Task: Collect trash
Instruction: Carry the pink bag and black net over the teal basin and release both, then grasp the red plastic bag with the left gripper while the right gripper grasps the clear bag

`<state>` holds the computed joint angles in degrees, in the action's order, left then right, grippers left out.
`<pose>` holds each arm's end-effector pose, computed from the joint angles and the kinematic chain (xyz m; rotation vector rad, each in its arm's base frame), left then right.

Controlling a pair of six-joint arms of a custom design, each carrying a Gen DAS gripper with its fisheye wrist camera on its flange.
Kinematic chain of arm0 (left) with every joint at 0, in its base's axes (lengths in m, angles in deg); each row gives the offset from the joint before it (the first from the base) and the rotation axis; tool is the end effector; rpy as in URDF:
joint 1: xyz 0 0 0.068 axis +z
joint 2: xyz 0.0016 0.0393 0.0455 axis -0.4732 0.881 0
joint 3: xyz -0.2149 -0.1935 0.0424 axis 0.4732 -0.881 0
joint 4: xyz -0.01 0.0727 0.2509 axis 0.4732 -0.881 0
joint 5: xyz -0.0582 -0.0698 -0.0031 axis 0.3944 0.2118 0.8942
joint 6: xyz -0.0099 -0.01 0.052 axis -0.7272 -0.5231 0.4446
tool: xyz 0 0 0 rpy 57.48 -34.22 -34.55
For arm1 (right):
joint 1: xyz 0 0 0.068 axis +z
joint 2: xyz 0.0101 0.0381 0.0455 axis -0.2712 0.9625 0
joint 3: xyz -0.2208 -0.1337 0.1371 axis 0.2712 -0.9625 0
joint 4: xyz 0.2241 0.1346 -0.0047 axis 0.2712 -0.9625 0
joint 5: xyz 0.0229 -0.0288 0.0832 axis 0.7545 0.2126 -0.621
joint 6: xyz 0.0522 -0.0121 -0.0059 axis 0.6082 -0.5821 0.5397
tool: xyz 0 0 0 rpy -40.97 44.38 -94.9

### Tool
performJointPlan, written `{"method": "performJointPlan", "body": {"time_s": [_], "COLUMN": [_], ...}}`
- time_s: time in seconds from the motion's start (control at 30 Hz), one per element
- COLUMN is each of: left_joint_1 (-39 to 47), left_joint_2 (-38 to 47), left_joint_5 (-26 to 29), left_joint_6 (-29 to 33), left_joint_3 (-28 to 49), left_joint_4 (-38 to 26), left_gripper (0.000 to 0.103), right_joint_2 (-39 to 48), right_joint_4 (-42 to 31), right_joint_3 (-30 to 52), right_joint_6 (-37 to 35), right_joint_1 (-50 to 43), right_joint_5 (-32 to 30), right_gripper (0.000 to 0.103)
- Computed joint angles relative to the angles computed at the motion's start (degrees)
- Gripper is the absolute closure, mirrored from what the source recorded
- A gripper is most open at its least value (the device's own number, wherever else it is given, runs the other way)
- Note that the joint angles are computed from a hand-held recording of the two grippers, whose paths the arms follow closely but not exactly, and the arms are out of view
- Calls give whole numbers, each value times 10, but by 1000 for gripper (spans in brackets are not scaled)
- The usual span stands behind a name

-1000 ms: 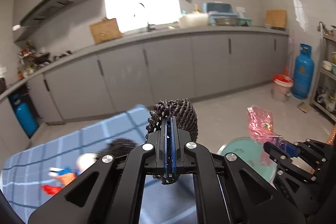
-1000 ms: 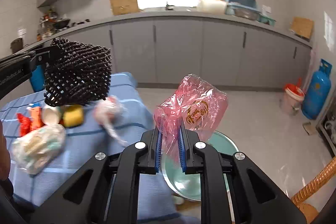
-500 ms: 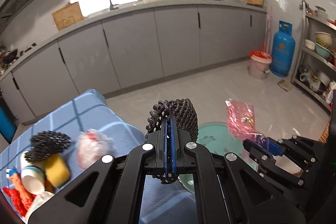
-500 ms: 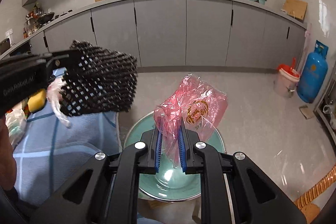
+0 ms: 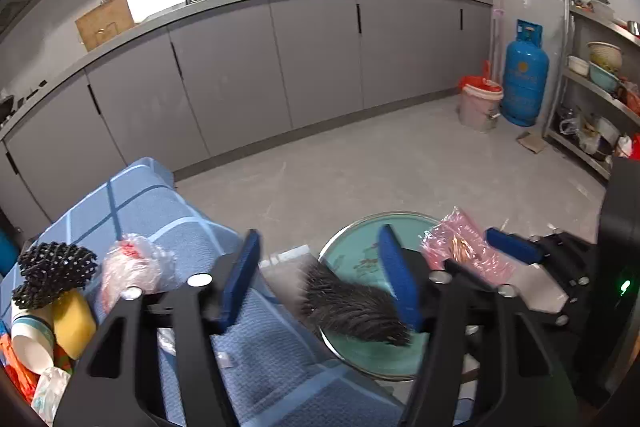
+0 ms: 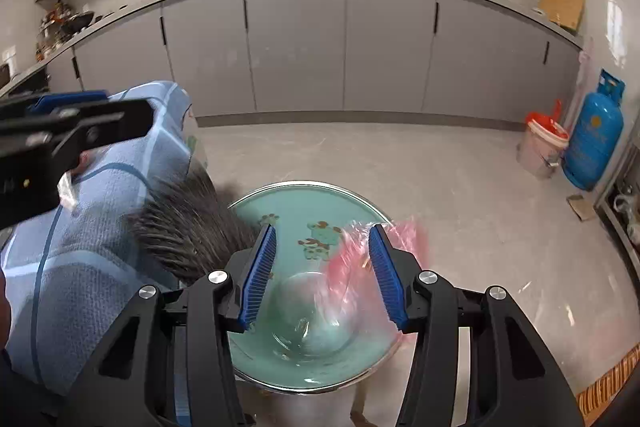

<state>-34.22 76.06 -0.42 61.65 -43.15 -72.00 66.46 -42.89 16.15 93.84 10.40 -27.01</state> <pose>0.2844 -0.0338 0.1846 0.4427 2.1818 -0.0468 0.2605 0.1146 0.1278 0.0045 2.2470 0.0177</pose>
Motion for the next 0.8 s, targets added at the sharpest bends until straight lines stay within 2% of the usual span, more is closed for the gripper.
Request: {"method": "performJointPlan", "body": {"time_s": [0.07,0.13,0.23,0.47,0.63,0.8], "left_joint_1": [9,15,24,91,170,283], "left_joint_2": [-5,-14,-32,-89,-141,-171], "left_joint_5": [8,5,-8,-12,14,69], "left_joint_6": [-1,-1,4,26,53,88], "left_joint_3": [1,1,-6,-4,-6,5], "left_joint_4": [-6,-13,-6,-53,-83,-118], "left_gripper": [32,27,17,15,12,12], "right_joint_2": [-13,-30,-55,-83,-69,-50], "right_joint_4": [2,0,-21,-65,-85,-113], "right_joint_3": [-10,-21,-26,-8,36,89], "right_joint_6": [7,13,22,65,85,88], "right_joint_1": [-5,-5,-1,42,105,161], "right_joint_5": [3,10,13,16,23,31], "right_gripper": [40,35,35,29,26,26]}}
